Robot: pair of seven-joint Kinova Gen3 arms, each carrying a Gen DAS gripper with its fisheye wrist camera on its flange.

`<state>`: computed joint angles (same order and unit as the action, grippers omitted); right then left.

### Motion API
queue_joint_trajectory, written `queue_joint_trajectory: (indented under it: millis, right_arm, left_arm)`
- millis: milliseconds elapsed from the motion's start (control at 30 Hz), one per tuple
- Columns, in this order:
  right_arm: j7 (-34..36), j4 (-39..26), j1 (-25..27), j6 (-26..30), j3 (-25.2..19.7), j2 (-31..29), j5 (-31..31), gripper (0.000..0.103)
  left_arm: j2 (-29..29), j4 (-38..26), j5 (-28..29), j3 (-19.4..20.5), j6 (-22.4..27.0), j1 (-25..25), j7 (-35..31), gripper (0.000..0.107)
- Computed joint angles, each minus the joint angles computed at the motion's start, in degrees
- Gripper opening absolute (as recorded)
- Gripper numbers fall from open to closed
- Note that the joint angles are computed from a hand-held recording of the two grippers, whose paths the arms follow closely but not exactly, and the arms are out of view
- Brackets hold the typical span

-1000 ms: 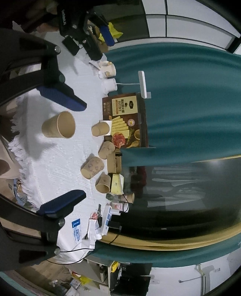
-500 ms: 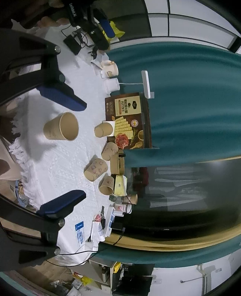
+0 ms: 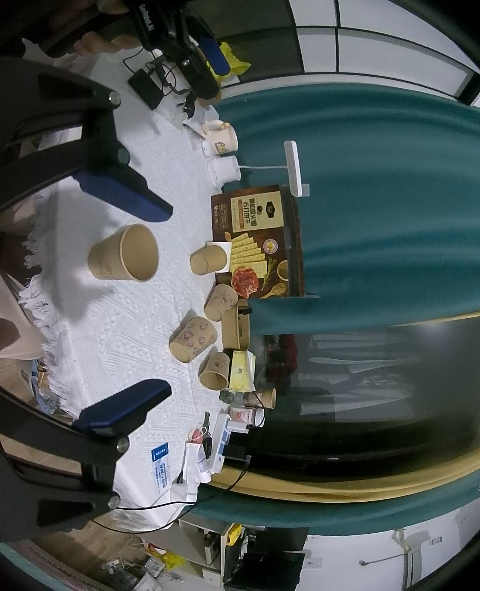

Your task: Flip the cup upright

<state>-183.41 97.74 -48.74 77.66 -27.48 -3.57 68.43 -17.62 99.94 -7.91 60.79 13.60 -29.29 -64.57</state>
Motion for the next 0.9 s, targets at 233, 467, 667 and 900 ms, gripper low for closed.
queue_joint_trajectory:
  millis: [233,467,667,900]
  right_arm:
    - [0.1,0.1,0.2,-0.3,0.0,0.0,-0.2,0.085]
    - [-0.3,0.6,0.3,-0.8,0.1,0.0,-0.2,0.085]
    - [-1.0,1.1,0.2,-0.9,0.2,0.0,0.1,0.085]
    - [-0.8,1.0,0.2,-0.9,0.2,0.0,0.0,0.085]
  left_arm:
    - [0.4,-0.2,-0.3,0.7,0.0,-0.1,-0.2,0.103]
    - [-0.1,-0.4,0.3,1.5,0.4,-1.1,-0.3,0.103]
    - [-0.1,-0.6,0.8,1.9,0.6,-1.5,-0.8,0.103]
    - [0.4,-0.7,0.7,1.4,0.7,-1.0,-1.1,0.103]
